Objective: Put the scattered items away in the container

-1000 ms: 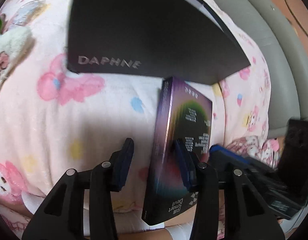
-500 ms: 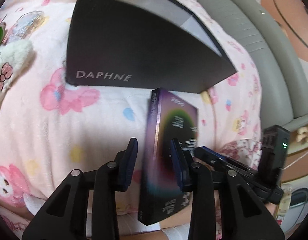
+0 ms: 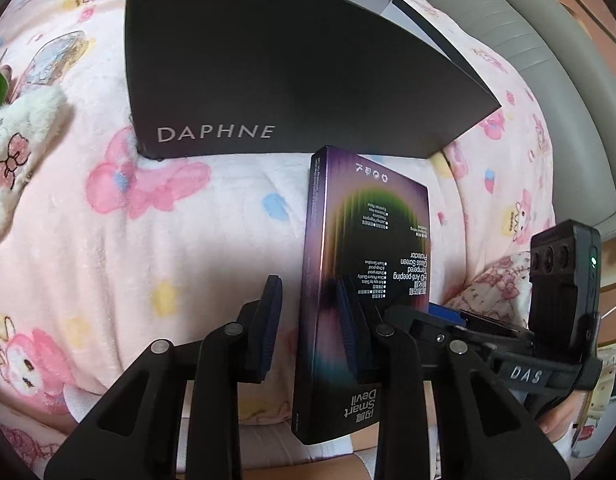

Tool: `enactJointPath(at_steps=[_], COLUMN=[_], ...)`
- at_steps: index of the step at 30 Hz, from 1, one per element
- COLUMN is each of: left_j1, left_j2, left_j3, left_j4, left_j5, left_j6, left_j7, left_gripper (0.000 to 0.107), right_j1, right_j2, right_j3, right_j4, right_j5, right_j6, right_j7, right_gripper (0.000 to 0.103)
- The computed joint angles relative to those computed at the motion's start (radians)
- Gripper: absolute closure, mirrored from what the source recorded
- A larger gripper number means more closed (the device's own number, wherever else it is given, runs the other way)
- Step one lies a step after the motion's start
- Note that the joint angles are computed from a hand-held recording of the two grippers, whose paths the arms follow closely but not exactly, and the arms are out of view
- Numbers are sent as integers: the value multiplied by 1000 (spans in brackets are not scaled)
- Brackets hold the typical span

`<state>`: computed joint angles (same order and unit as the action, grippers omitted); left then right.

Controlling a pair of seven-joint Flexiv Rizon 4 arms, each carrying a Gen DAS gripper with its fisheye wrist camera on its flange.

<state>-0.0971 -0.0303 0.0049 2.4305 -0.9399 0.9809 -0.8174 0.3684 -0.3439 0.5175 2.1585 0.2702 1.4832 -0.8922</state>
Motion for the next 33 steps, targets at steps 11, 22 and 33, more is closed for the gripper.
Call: enactJointPath(at_steps=[11,22,33], left_j1=[52,145,126], left_j2=[46,143,63], left_j3=[51,131,72], left_j4=[0,-4,-9], left_j5=[-73,-244,40], left_j6=[-112,-253,40], left_j7=[22,182,-74], left_gripper=[80,67,63], right_j1=[-134,-68,119], right_j2=[28,-115,-46], right_j3=[196,217,-20], right_j4=[-20,-193,-99], right_j5=[42,-108,-143], right_j6=[148,83,80], right_j7=[-163,-224,-33], right_gripper=[74,74,71])
